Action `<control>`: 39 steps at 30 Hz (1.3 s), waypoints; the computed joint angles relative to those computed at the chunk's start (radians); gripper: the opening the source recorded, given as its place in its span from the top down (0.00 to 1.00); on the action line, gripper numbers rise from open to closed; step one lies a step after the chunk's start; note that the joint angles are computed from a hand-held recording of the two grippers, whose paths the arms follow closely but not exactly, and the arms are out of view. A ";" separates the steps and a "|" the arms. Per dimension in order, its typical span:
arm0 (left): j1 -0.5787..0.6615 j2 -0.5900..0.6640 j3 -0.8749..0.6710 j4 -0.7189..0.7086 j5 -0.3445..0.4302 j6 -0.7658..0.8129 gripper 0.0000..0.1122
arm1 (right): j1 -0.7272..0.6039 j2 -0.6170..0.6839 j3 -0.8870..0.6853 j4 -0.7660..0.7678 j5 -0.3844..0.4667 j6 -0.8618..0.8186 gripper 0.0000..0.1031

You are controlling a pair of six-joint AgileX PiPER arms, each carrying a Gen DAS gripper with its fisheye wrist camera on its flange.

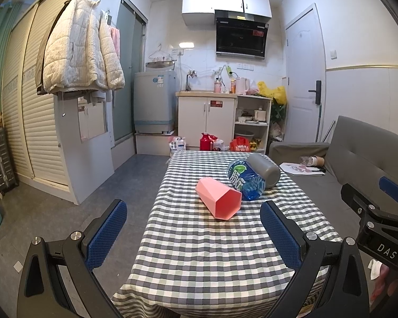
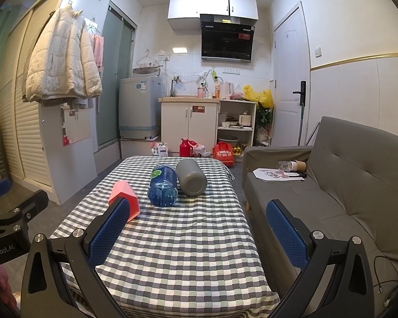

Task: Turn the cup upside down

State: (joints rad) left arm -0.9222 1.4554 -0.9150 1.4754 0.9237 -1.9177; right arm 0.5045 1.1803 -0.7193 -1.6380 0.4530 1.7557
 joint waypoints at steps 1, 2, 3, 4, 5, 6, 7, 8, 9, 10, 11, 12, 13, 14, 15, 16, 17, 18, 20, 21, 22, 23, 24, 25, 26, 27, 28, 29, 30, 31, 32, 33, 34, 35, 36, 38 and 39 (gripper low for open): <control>-0.001 -0.002 0.002 0.000 0.000 0.000 0.08 | 0.000 0.000 0.000 -0.002 0.000 0.003 0.00; -0.001 -0.002 0.007 0.002 0.000 -0.006 0.08 | 0.001 0.001 0.000 -0.002 0.001 0.004 0.00; -0.001 -0.003 0.009 0.002 0.000 -0.008 0.08 | 0.002 0.001 0.000 -0.002 0.001 0.004 0.00; 0.005 0.002 0.016 0.010 -0.006 -0.022 0.08 | 0.001 0.001 0.001 0.000 0.000 0.002 0.00; 0.006 0.002 0.018 0.006 -0.006 -0.024 0.08 | 0.003 0.008 -0.003 -0.001 0.001 0.005 0.00; 0.006 0.002 0.020 0.001 -0.006 -0.024 0.08 | 0.003 0.011 -0.004 0.000 0.001 0.005 0.00; 0.009 0.002 0.019 -0.002 -0.012 -0.023 0.08 | 0.004 0.017 -0.006 0.000 0.002 0.004 0.00; 0.020 0.005 0.015 -0.007 -0.024 -0.020 0.08 | 0.004 0.021 -0.009 0.006 0.000 -0.003 0.00; 0.028 0.009 0.009 -0.017 -0.031 -0.013 0.08 | 0.005 0.025 -0.013 0.015 0.002 -0.014 0.00; 0.033 0.011 0.001 -0.030 -0.034 -0.002 0.08 | 0.001 0.029 -0.020 0.028 -0.002 -0.032 0.00; 0.043 0.012 -0.009 -0.045 -0.043 0.013 0.08 | 0.003 0.035 -0.027 0.045 -0.001 -0.052 0.00; 0.051 0.013 -0.014 -0.059 -0.055 0.024 0.08 | 0.004 0.040 -0.033 0.057 0.000 -0.067 0.00; 0.064 0.015 -0.034 -0.089 -0.070 0.058 0.08 | 0.003 0.046 -0.043 0.075 -0.003 -0.090 0.00; 0.089 0.022 -0.060 -0.140 -0.099 0.117 0.08 | -0.003 0.053 -0.056 0.109 -0.013 -0.129 0.00; 0.108 0.030 -0.084 -0.185 -0.116 0.172 0.08 | -0.008 0.061 -0.074 0.148 -0.021 -0.171 0.00; 0.130 0.047 -0.115 -0.240 -0.126 0.239 0.08 | -0.022 0.078 -0.099 0.206 -0.042 -0.234 0.00; 0.147 0.064 -0.142 -0.281 -0.129 0.292 0.08 | -0.036 0.086 -0.110 0.245 -0.060 -0.276 0.00; 0.164 0.077 -0.163 -0.312 -0.132 0.335 0.08 | -0.047 0.109 -0.136 0.307 -0.074 -0.339 0.00; 0.211 0.104 -0.206 -0.378 -0.158 0.422 0.08 | -0.076 0.151 -0.185 0.413 -0.099 -0.456 0.00; 0.245 0.121 -0.228 -0.418 -0.185 0.471 0.08 | -0.097 0.187 -0.227 0.502 -0.117 -0.550 0.00; 0.271 0.136 -0.248 -0.449 -0.199 0.507 0.08 | -0.112 0.215 -0.259 0.573 -0.128 -0.622 0.00; 0.294 0.152 -0.268 -0.473 -0.207 0.534 0.08 | -0.130 0.257 -0.308 0.673 -0.140 -0.722 0.00; 0.316 0.170 -0.288 -0.495 -0.216 0.561 0.08 | -0.145 0.293 -0.352 0.771 -0.148 -0.818 0.00; 0.338 0.182 -0.306 -0.523 -0.224 0.596 0.08 | -0.156 0.328 -0.394 0.859 -0.153 -0.903 0.00; 0.363 0.203 -0.333 -0.553 -0.231 0.633 0.08 | -0.169 0.383 -0.455 0.959 -0.159 -1.002 0.00; 0.389 0.226 -0.360 -0.579 -0.236 0.668 0.08 | -0.176 0.420 -0.498 1.027 -0.158 -1.072 0.00; 0.410 0.244 -0.381 -0.597 -0.241 0.693 0.08 | -0.180 0.461 -0.547 1.093 -0.152 -1.141 0.00; 0.429 0.264 -0.402 -0.609 -0.245 0.713 0.08 | -0.185 0.529 -0.629 1.183 -0.135 -1.236 0.00; 0.446 0.288 -0.428 -0.623 -0.246 0.734 0.08 | -0.188 0.572 -0.681 1.235 -0.121 -1.292 0.00; 0.462 0.306 -0.446 -0.635 -0.249 0.752 0.08 | -0.190 0.620 -0.741 1.293 -0.104 -1.352 0.00; 0.486 0.330 -0.472 -0.657 -0.257 0.780 0.08 | -0.196 0.678 -0.810 1.373 -0.084 -1.431 0.00; 0.500 0.342 -0.485 -0.669 -0.263 0.794 0.08 | -0.198 0.737 -0.882 1.425 -0.061 -1.477 0.00; 0.515 0.361 -0.504 -0.682 -0.270 0.808 0.08 | -0.203 0.764 -0.913 1.456 -0.050 -1.506 0.00; 0.529 0.374 -0.518 -0.698 -0.275 0.826 0.08 | -0.204 0.820 -0.981 1.489 -0.027 -1.534 0.00; 0.542 0.391 -0.536 -0.717 -0.279 0.847 0.08 | -0.205 0.857 -1.027 1.500 -0.008 -1.544 0.00; 0.563 0.424 -0.573 -0.764 -0.283 0.895 0.08 | -0.205 0.934 -1.126 1.508 0.036 -1.558 0.00; 0.571 0.441 -0.594 -0.790 -0.279 0.921 0.08 | -0.205 0.971 -1.173 1.509 0.059 -1.562 0.00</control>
